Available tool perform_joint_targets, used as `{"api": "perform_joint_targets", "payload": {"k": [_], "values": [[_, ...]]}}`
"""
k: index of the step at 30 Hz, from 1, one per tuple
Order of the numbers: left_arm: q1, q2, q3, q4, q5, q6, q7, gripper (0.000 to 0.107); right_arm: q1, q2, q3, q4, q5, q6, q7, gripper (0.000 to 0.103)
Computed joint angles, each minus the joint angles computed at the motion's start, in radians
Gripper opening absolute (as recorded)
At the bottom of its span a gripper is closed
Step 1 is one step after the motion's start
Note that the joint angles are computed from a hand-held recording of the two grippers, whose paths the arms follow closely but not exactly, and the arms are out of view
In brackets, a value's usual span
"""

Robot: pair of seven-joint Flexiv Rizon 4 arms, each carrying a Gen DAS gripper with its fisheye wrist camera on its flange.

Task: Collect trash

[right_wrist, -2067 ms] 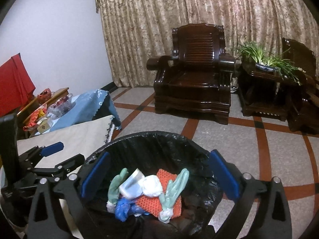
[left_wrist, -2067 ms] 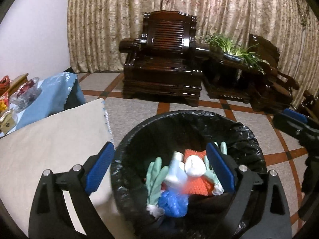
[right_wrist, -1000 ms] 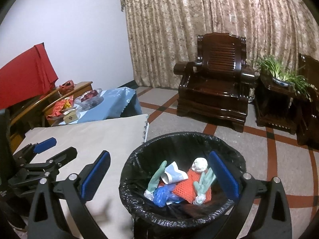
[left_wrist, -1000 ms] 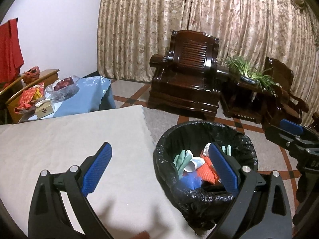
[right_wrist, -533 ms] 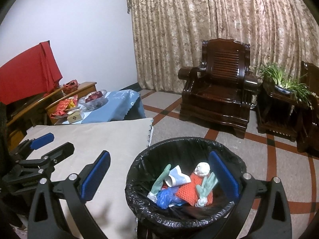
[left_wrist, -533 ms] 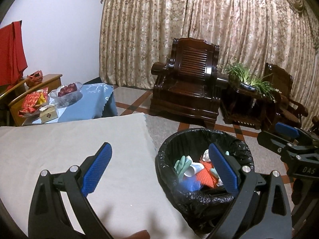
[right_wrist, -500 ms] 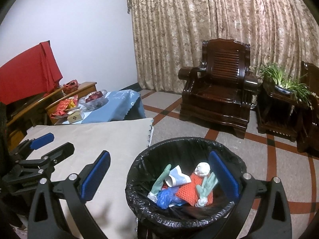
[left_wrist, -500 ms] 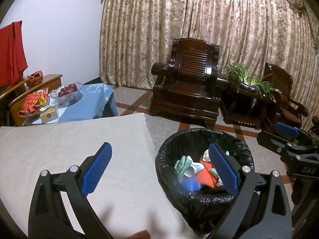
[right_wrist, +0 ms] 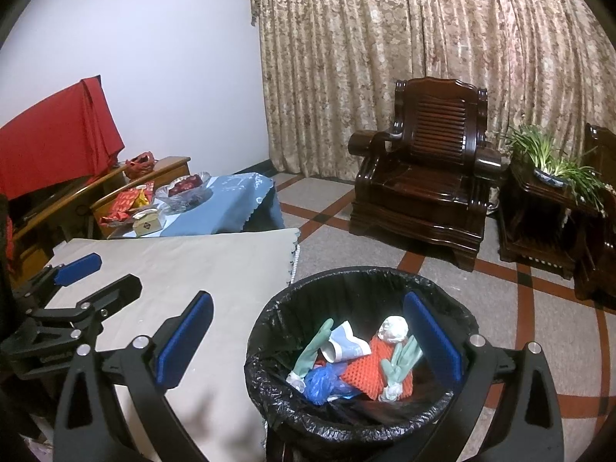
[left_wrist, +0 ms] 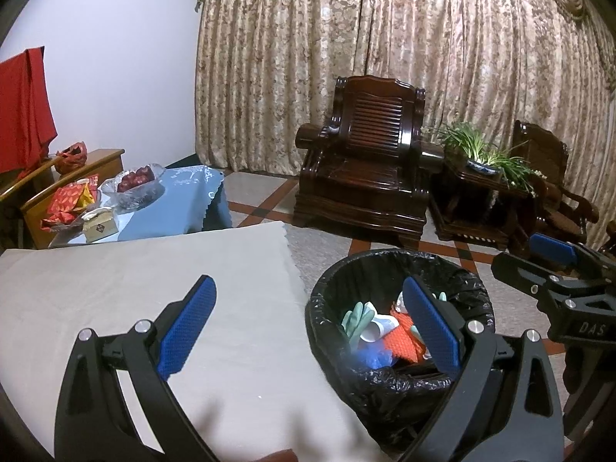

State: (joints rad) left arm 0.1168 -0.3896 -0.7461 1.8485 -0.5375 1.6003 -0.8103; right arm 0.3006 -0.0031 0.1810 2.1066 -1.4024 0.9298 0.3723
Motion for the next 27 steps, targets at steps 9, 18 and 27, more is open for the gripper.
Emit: {"api": "perform_joint_targets", "payload": {"k": [9,18,27], "values": [[0.014,0.001,-0.005,-0.001,-0.005,-0.006,0.010,0.095,-0.001,-0.002,-0.001,-0.006,0.005,0.004,-0.012,0.097],[0.016,0.000,-0.006,-0.002,-0.018,-0.008,0.024,0.095,0.001,-0.004,-0.002,-0.010,0.007,0.002,-0.014,0.097],[0.011,0.002,-0.003,-0.001,-0.027,-0.006,0.032,0.095,0.001,-0.005,-0.002,-0.010,0.008,0.002,-0.014,0.097]]}}
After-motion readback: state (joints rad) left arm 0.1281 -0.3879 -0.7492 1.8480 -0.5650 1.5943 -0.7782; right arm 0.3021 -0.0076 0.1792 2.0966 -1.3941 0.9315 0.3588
